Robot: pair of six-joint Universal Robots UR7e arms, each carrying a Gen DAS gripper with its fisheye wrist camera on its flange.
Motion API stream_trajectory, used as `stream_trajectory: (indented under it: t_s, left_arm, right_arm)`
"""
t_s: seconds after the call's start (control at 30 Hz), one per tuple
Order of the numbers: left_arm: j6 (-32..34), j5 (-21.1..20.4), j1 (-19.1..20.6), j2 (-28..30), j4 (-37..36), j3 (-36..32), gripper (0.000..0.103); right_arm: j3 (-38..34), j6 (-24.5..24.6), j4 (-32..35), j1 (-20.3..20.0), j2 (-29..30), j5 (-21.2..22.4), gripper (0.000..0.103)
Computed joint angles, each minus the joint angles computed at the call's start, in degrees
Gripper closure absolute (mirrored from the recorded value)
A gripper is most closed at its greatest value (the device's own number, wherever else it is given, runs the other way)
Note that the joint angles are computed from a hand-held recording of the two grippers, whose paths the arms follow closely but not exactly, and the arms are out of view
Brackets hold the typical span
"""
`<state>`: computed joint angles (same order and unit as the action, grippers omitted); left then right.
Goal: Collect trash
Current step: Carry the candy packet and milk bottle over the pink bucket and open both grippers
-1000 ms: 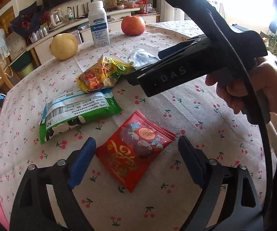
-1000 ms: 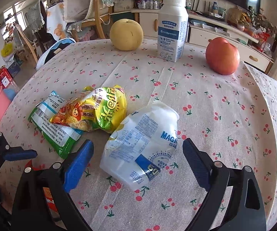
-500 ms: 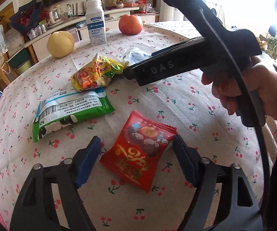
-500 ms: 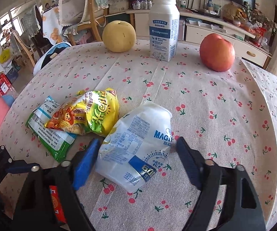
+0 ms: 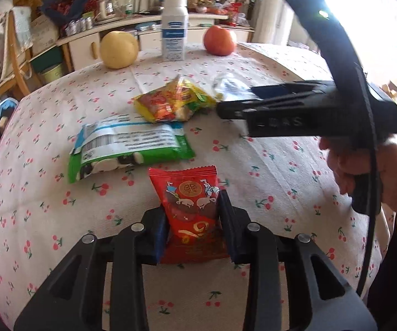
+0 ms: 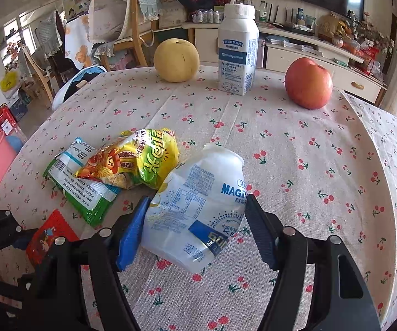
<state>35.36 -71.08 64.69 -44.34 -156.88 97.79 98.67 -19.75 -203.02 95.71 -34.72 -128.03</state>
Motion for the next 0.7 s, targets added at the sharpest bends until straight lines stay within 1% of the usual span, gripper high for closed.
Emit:
stream_trajectory:
  t_s: [0.3, 0.53, 0.7]
  left_arm:
    - [-4.96, 0.01, 1.27, -1.97, -3.01, -1.02, 0.068]
    - [-9.26, -0.33, 2.37, -4.18, -5.78, -1.78, 0.068]
    - [-12.48, 0.38, 3.35, -5.65, -8.96, -2.62, 0.068]
  right_arm:
    - [2.52, 0.15, -6.62, 1.29, 0.21, 1.3, 0.034]
    - [2.71, 1.69, -8.38, 3.37, 1.15, 1.92, 0.034]
    - [1.28, 1.41, -9.25, 5.69, 3.1, 1.5, 0.034]
